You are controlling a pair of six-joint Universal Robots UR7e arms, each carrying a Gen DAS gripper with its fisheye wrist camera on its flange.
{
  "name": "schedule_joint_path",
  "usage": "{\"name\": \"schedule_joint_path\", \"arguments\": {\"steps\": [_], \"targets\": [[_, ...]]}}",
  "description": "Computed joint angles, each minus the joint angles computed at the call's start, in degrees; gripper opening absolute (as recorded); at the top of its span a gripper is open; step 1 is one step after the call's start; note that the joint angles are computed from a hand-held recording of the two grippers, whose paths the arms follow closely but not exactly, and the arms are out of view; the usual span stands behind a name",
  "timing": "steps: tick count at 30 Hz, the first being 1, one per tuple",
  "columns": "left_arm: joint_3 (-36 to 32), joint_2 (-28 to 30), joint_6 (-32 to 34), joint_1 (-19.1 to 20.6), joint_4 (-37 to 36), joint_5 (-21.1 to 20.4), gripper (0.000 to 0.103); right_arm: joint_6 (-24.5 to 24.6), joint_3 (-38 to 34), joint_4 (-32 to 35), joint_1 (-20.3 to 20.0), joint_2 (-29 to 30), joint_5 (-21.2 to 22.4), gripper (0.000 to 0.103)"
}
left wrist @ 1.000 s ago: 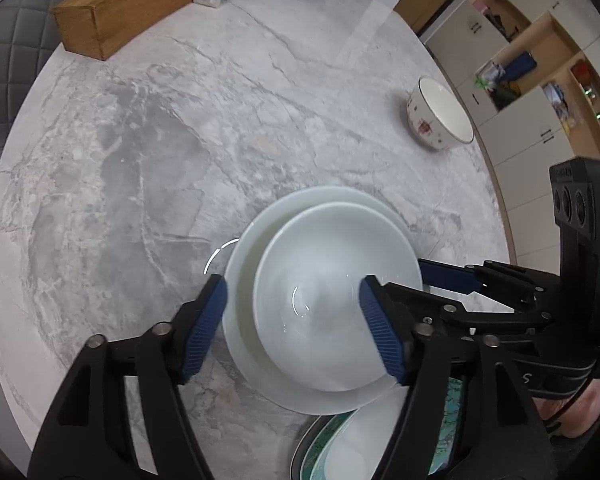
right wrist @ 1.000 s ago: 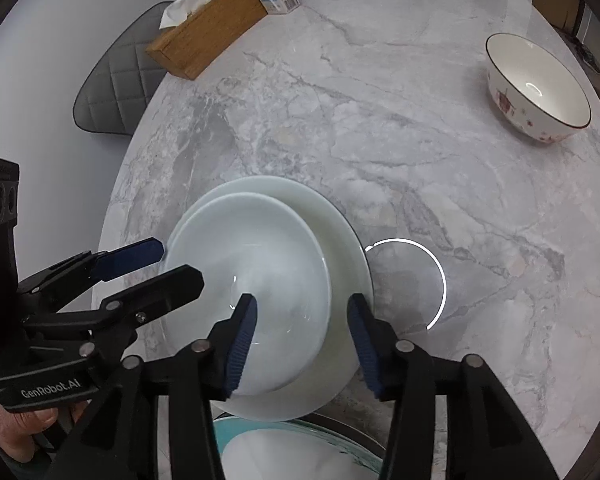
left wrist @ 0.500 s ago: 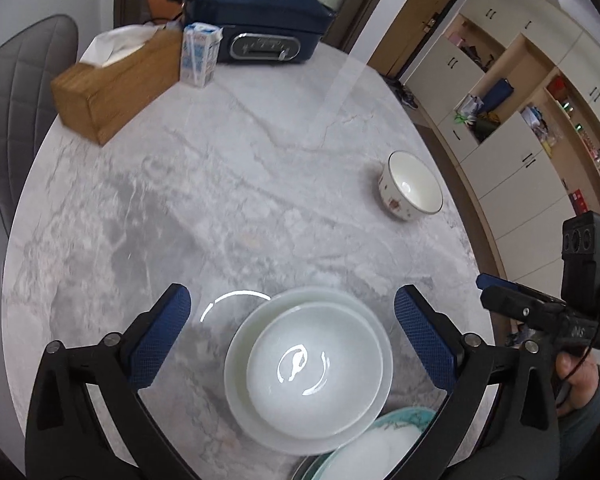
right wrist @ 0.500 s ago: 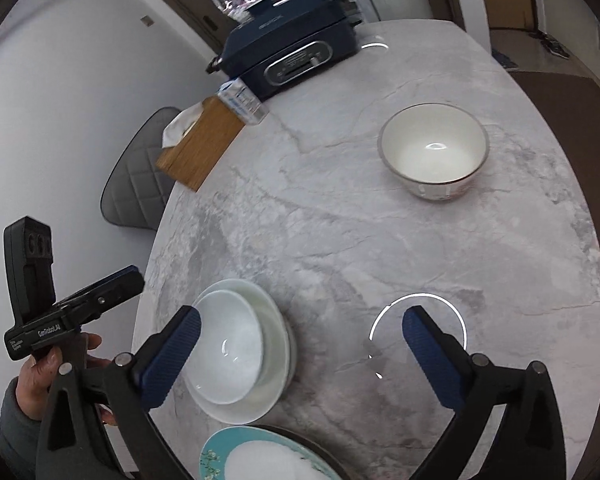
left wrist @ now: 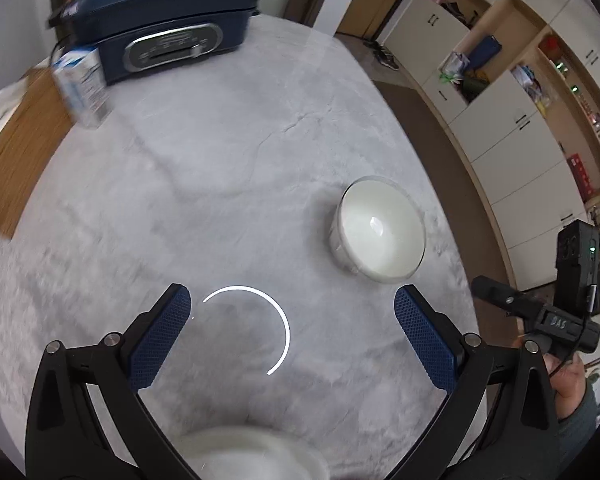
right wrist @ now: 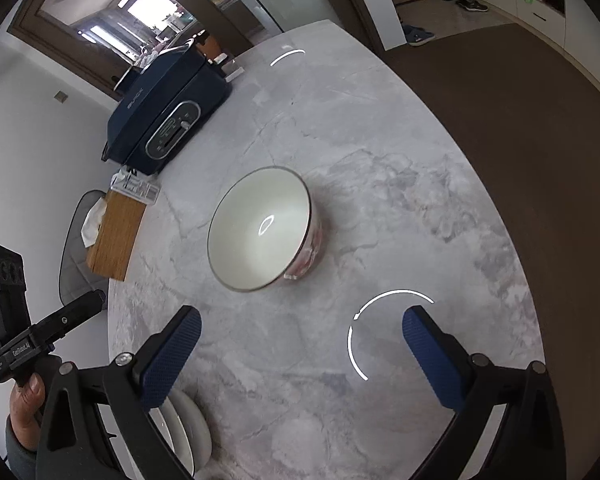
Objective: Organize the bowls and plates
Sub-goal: 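Move both tools toward the pink floral bowl, then close the left tool on the floral bowl rim while the right tool closes too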
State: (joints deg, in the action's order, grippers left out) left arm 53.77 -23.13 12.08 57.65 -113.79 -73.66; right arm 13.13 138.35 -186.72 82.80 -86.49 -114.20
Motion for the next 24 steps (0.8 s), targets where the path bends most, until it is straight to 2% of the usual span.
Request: {"name": "schedule_joint_path", "arguments": {"steps": [2,4,10,11,13,14,15,16,17,19,20,21,22,24], "targets": [[-5.78,5.06,0.30,-0.89,2.48,2.02,0.103,-0.42,-2.11,1.83,-2.22,0.36,1.97,0.096],[-10.45,9.30,0.29,-1.48,4.78,4.52,0.103,-0.44,-4.12,3.92,-3.85,0.98,3.45,0.095],[-18.92,16.99,-0.67,-1.33,9.92,4.27,0.102,-1.70,-9.13,8.67,-6.13,4.37,3.86,0.092],[-20.18,18.11,-0.62,-1.35,10.66,4.51,0.102,-1.74,-9.75,9.47,-6.37,4.95,3.37,0.088],[-21.60,19.60,-0.29,-1.40,11.12,5.25,0.097,-1.45,-10.48,10.34,-6.98,5.92,3.20,0.071],[-22.35,20.26,0.04,-1.37,11.39,5.64,0.083,-1.28,-10.78,10.89,-7.34,6.27,3.39,0.066],[-23.78,21.19,0.12,-1.28,12.63,5.50,0.063,-1.16,-11.05,11.50,-7.74,6.61,3.67,0.057],[-25.53,22.15,-0.03,-0.94,14.23,4.98,0.053,-1.07,-11.14,11.69,-8.01,6.76,3.85,0.047],[-27.53,23.19,-0.40,-0.66,16.02,3.75,0.044,-1.31,-11.12,11.61,-8.37,6.95,4.57,0.047],[-27.33,23.20,0.02,-0.86,15.76,2.82,0.036,-2.17,-11.03,10.94,-8.75,7.23,6.21,0.034],[-27.33,23.19,0.54,-0.99,15.75,1.92,0.026,-2.62,-11.05,10.64,-8.58,7.38,6.40,0.030],[-27.18,23.15,0.81,-1.20,15.69,1.63,0.019,-2.99,-11.15,10.65,-8.41,7.49,6.91,0.020],[-25.95,22.59,0.99,-1.53,14.88,1.66,0.015,-3.01,-11.33,10.88,-8.16,7.59,7.11,0.018],[-25.02,22.06,0.92,-1.87,14.12,1.77,0.012,-2.83,-11.99,11.59,-6.97,8.14,4.70,0.016]]}}
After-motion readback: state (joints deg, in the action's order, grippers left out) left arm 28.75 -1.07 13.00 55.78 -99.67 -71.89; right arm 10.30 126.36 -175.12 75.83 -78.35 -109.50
